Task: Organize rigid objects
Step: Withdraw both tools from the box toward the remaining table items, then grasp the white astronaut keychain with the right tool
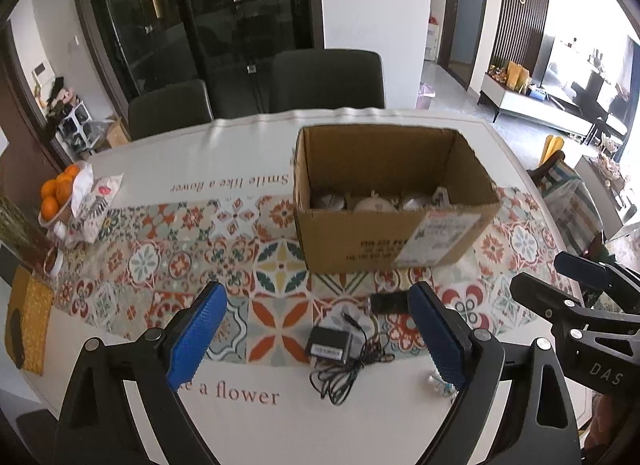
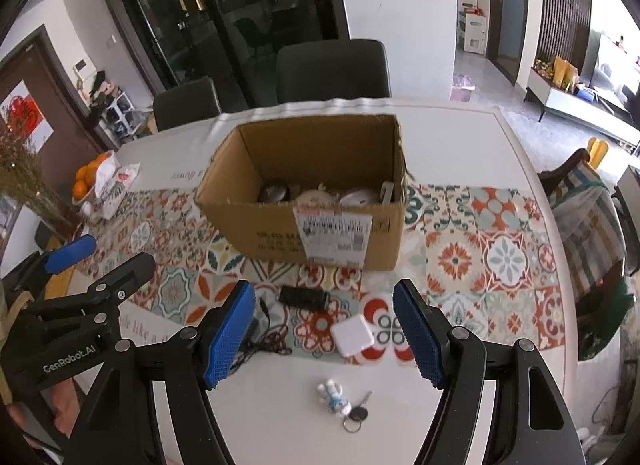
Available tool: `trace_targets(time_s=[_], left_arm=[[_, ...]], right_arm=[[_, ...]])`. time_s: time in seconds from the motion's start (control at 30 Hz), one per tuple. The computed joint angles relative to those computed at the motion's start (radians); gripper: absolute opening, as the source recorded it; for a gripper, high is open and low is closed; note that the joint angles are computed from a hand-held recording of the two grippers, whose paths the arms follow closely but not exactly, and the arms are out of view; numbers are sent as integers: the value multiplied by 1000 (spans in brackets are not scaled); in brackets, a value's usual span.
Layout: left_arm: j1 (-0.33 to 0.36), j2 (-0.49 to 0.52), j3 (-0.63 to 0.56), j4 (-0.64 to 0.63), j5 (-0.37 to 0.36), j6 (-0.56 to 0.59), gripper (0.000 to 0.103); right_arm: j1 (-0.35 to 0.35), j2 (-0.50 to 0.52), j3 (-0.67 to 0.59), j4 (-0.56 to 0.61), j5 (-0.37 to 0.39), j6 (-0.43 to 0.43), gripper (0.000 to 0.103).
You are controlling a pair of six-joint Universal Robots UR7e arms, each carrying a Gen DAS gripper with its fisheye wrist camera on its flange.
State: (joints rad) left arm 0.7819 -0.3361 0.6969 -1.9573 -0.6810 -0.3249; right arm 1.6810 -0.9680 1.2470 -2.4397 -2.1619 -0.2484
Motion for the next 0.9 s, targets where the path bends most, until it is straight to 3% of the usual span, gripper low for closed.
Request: trace_targets(time_s=[0.37, 0.9], left_arm=[[13, -53, 131, 75, -46, -128, 93], [40, -55, 182, 227, -116, -270, 93]], right_arm=[[-22, -30, 75, 66, -7, 23, 72], [-67, -27, 114, 209, -1, 54, 69]])
